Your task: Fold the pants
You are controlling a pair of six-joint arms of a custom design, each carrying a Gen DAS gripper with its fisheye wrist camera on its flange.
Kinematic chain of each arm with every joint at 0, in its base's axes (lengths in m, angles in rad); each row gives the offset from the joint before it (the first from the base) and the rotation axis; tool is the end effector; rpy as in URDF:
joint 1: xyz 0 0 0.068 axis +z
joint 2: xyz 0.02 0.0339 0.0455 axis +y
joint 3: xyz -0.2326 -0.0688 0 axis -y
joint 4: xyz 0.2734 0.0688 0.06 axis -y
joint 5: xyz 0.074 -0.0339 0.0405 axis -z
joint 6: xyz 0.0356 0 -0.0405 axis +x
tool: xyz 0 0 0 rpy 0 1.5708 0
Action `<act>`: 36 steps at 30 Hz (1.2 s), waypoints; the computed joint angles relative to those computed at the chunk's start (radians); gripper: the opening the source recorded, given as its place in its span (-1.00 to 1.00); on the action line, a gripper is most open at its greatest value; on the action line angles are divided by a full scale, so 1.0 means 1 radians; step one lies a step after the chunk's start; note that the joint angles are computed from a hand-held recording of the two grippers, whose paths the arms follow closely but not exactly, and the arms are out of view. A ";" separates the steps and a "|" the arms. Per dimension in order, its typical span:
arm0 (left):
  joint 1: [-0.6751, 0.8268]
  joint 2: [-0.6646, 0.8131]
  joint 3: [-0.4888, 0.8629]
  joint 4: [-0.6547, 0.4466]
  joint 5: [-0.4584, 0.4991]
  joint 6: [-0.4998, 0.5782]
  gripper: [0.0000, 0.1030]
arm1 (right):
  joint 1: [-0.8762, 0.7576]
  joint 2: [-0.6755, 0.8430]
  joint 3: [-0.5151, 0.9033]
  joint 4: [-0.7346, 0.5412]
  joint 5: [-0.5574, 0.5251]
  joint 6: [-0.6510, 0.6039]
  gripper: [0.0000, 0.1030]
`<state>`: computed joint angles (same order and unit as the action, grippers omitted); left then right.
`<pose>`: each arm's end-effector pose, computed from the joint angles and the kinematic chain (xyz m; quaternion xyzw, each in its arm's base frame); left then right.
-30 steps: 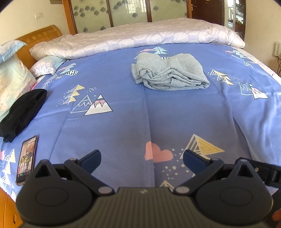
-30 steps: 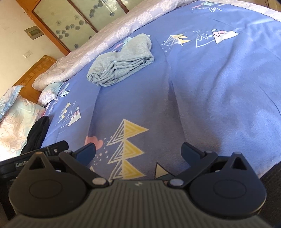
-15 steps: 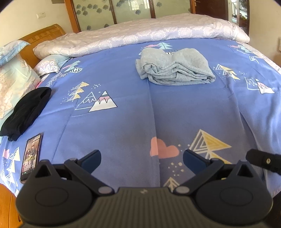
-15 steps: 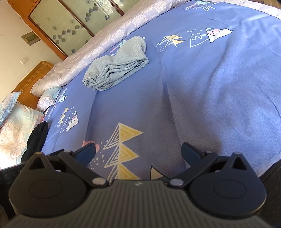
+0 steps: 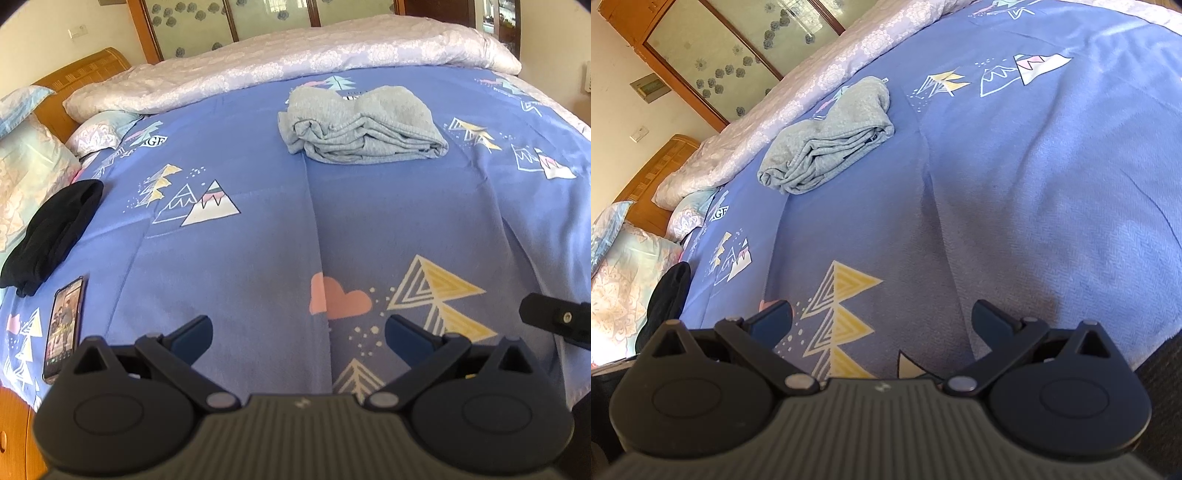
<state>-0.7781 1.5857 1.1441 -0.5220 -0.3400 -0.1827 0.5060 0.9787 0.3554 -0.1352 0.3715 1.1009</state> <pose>0.2631 -0.2426 0.1951 0.2275 0.9140 0.0070 0.3359 0.2031 0.0977 0.1219 0.3344 0.8418 0.1617 0.3917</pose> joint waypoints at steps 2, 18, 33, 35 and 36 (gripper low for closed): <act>-0.003 0.003 0.000 -0.003 -0.007 0.003 1.00 | 0.000 0.005 0.001 0.002 0.001 0.002 1.00; 0.012 0.018 0.009 -0.015 -0.023 -0.017 1.00 | 0.003 0.015 0.006 -0.003 0.002 0.007 1.00; 0.024 0.046 0.040 -0.058 -0.030 -0.056 1.00 | 0.001 0.011 0.004 -0.003 0.003 0.004 1.00; 0.026 0.046 0.041 -0.060 -0.030 -0.060 1.00 | 0.003 0.010 0.003 -0.002 0.008 0.004 1.00; 0.027 0.044 0.040 -0.060 -0.030 -0.061 1.00 | 0.003 0.010 0.003 -0.002 0.010 0.004 1.00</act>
<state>-0.7511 1.6302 1.1837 -0.5824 -0.3702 -0.2438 0.5089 0.9882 0.3584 -0.1376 0.3818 1.1051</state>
